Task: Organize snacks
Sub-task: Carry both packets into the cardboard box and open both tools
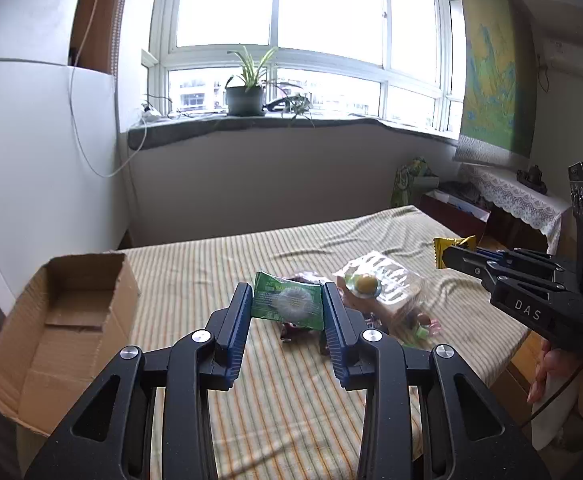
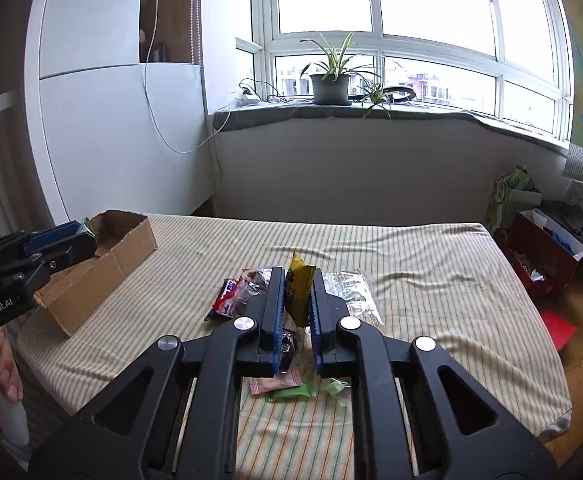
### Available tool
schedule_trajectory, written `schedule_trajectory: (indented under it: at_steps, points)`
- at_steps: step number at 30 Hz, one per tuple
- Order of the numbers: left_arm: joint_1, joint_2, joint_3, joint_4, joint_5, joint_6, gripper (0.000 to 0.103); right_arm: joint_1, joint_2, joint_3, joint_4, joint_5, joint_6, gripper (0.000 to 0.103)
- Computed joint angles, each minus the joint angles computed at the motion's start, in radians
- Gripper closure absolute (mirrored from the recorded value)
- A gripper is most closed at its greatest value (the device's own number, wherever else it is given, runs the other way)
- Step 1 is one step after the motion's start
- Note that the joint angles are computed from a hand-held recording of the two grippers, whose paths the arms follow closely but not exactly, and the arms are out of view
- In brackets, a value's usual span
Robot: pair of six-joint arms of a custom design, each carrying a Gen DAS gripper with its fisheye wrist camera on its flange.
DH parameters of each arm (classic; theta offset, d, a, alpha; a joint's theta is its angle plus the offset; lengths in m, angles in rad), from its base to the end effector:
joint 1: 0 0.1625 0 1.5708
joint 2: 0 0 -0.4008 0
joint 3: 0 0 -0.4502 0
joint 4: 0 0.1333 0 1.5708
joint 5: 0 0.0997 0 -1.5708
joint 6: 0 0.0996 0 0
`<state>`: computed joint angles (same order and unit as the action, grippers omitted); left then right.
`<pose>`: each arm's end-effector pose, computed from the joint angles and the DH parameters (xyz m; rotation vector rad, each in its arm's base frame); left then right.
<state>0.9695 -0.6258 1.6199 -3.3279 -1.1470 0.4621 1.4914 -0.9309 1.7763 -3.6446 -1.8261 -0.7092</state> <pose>-0.2552 -0.6800 0.0232 1.1157 2.3357 -1.0706 0.0553 -0.6687 0.2087 0.4775 -2.0899 1.2848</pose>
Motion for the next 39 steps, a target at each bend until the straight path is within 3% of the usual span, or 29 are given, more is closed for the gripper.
schedule_trajectory:
  at_steps: [16, 32, 39]
  points:
    - [0.072, -0.102, 0.067, -0.133, -0.004, 0.001, 0.069, 0.123, 0.165, -0.164, 0.114, -0.064, -0.059, 0.092]
    - [0.177, -0.192, 0.110, -0.217, 0.123, -0.034, 0.069, 0.233, 0.423, -0.450, 0.393, 0.050, -0.110, 0.092]
    - [0.191, -0.176, 0.073, -0.197, 0.120, -0.036, 0.069, 0.233, 0.470, -0.527, 0.449, 0.053, -0.113, 0.092]
